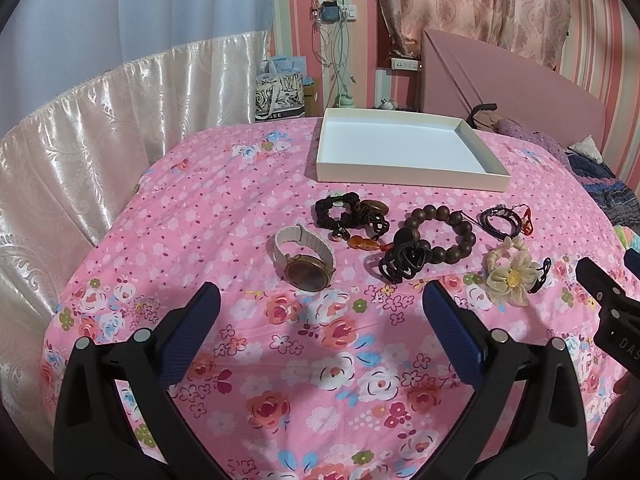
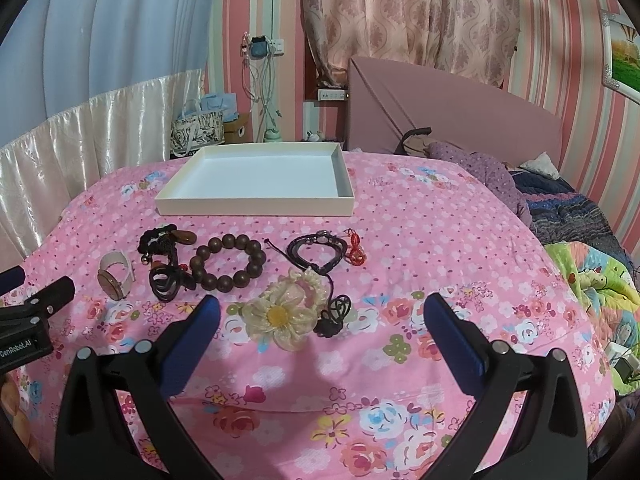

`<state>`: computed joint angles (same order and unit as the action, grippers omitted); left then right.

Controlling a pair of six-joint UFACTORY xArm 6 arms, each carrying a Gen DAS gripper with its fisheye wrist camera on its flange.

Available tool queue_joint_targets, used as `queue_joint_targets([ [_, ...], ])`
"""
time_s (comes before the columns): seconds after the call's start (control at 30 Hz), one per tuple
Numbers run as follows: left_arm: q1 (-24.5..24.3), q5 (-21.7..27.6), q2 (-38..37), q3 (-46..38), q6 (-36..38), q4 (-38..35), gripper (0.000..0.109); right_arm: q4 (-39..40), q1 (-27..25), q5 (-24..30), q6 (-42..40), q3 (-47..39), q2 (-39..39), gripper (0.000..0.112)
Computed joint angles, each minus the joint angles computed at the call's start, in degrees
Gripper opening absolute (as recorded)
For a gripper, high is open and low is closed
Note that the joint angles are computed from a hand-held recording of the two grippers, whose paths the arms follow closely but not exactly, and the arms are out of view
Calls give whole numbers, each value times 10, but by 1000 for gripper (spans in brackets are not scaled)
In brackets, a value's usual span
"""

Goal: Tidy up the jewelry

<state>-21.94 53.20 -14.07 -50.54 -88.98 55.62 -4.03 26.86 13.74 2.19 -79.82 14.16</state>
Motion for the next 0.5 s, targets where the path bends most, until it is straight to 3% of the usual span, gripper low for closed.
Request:
queue_joint_targets([
  [0.5, 16, -16, 18, -10, 15, -14, 100, 6, -1, 7, -5, -16, 16, 101],
])
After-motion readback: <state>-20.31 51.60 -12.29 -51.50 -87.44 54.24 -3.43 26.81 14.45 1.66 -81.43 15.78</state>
